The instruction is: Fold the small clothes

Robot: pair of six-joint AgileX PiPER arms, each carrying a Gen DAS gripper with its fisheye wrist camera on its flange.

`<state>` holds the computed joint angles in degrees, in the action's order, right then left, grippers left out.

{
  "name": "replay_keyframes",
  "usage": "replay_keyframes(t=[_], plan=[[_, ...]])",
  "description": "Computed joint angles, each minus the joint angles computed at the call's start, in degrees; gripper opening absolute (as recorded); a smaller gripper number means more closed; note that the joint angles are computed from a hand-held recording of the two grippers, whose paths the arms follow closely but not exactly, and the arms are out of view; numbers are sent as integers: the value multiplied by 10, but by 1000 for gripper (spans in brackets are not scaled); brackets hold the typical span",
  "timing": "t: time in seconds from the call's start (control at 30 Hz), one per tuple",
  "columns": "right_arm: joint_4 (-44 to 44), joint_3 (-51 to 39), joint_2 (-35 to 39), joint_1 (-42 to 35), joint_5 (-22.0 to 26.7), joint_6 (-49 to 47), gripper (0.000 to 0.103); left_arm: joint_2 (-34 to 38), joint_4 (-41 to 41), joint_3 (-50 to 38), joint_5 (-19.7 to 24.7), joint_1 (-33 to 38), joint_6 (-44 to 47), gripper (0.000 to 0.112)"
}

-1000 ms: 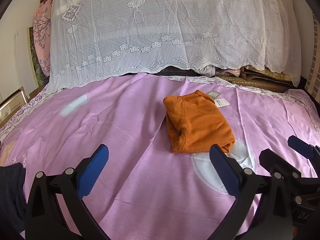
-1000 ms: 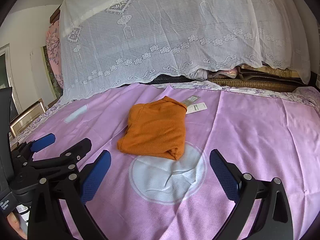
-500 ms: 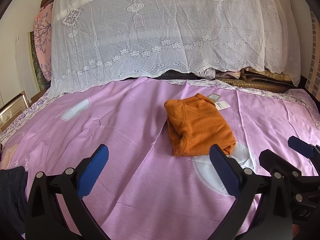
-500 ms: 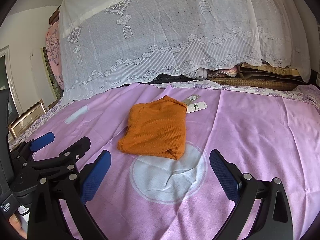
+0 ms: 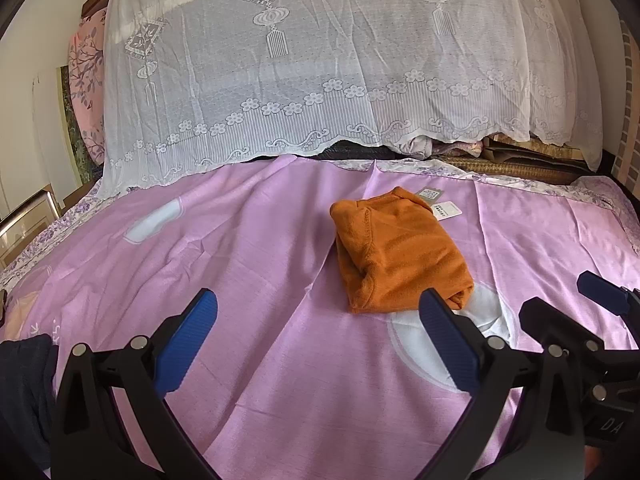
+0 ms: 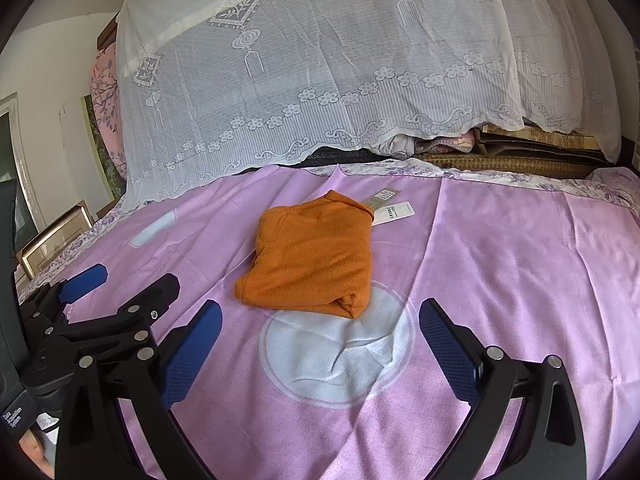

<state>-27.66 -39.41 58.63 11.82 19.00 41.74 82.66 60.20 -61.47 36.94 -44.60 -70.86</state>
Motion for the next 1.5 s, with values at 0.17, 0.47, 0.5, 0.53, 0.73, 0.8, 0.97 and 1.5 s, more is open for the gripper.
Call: replay_keyframes(t=[0.17, 0.47, 0.5, 0.53, 0.73, 0.8, 0.97, 1.5], plan=[[-8, 1, -1, 4, 2, 11, 99, 2, -8, -2, -2, 3, 9, 98], [5, 0, 0, -1, 2, -3, 99, 3, -8, -4, 0, 1, 9, 98], [4, 0, -1, 0, 3, -1, 99, 4, -9, -4, 1, 0, 9, 98], [5, -1, 0, 0, 2, -2, 99, 5, -8, -4, 2, -1, 8, 98], [10, -2, 0, -2, 2, -9, 99, 5, -9, -4, 1, 0, 9, 98], [13, -2, 0, -2, 2, -11, 99, 5, -9, -4, 1, -1, 9, 98], [10, -1, 0, -1, 3, -7, 99, 6, -8, -3, 1, -1, 6, 98], [0, 2, -1, 4, 4, 8, 99, 8, -13, -3, -2, 2, 10, 98]])
